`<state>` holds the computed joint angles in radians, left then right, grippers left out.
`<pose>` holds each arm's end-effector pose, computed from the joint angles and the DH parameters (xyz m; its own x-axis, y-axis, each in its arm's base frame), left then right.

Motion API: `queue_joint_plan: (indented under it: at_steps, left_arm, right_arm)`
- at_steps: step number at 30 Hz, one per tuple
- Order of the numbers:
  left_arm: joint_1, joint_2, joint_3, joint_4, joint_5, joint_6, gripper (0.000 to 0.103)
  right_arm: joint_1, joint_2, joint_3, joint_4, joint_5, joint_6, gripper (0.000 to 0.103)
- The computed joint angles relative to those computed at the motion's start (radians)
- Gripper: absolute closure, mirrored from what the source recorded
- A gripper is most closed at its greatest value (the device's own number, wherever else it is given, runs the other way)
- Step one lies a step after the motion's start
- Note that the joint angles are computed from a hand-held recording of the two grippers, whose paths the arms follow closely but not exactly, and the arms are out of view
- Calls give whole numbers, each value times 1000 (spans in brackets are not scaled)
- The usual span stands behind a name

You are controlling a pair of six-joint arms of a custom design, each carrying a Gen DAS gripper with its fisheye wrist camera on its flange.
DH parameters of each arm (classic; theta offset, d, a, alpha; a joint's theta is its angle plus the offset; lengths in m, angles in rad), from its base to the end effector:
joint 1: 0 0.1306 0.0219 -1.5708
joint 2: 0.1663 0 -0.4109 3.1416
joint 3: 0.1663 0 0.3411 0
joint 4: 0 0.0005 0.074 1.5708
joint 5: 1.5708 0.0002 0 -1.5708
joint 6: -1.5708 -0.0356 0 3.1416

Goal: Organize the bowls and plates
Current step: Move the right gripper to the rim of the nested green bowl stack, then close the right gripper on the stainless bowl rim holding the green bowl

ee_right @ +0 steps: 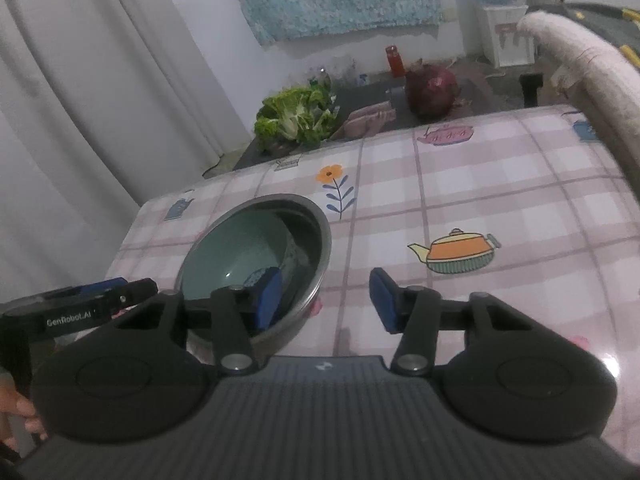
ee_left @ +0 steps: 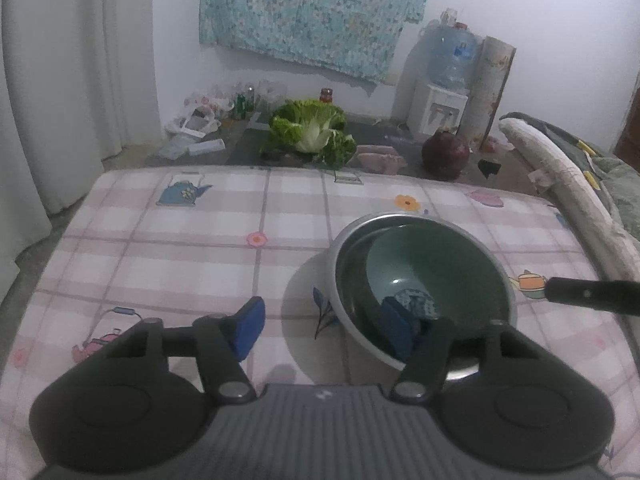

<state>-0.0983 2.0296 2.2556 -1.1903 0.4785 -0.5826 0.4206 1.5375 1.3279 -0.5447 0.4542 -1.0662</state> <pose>0.6500 -0.0811 0.4534 -0.4912 0.5392 -0.6841 0.7407 0.6718 -0.0023 0.4513 0.1842 0.3942 -0.3679 0.6972 -0.6153 0.5109 0.7044 0.4927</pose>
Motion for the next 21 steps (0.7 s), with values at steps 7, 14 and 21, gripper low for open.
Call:
queue_joint_plan:
  at_steps: [7, 14, 21]
  left_arm:
    - [-9, 56, 63, -56, 1, 4, 55]
    - [-18, 95, 107, -87, -3, -1, 62]
    - [-26, 123, 137, -87, -8, 22, 62]
  right_arm:
    - [-45, 53, 11, 33, -76, 25, 68]
    - [-70, 80, 17, 57, -120, 48, 73]
    - [-93, 117, 46, 57, -154, 62, 75]
